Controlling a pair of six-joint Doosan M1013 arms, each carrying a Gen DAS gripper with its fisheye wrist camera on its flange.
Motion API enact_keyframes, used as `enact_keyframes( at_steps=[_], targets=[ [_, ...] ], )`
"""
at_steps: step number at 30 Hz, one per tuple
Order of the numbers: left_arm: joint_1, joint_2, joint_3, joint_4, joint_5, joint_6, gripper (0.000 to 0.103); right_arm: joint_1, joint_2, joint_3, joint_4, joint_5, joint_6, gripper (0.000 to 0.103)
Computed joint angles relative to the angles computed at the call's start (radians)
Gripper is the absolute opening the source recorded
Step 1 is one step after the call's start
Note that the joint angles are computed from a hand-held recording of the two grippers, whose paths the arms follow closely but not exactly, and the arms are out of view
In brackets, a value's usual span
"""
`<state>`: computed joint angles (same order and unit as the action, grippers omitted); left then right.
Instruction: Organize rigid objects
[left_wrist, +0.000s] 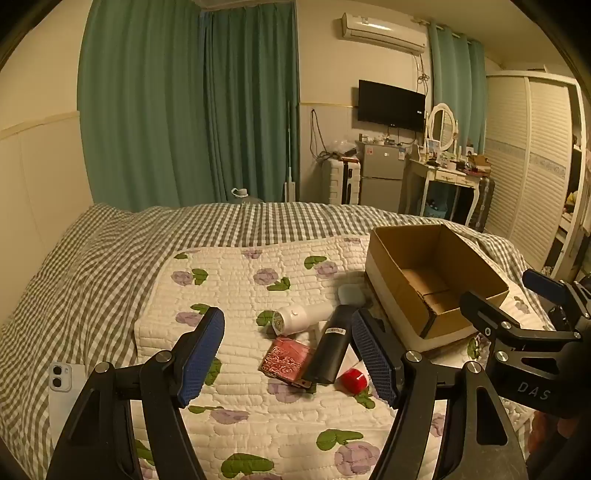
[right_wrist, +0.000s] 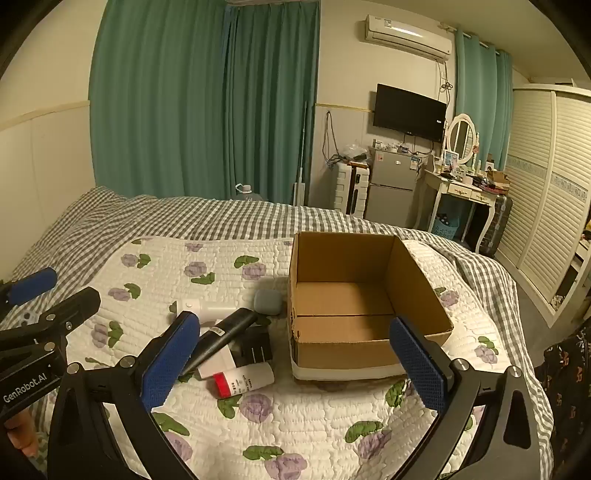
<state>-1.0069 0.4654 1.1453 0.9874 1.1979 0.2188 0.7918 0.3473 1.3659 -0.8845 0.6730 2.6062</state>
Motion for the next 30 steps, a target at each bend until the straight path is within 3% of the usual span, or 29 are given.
enact_keyframes(
  at_steps=[30],
  targets=[
    [0.001,-0.007,0.015,0.002,-0.010,-0.007,0.074,0.004,0.003,-0.001,0.001,0.001,0.002,0.103]
  ],
)
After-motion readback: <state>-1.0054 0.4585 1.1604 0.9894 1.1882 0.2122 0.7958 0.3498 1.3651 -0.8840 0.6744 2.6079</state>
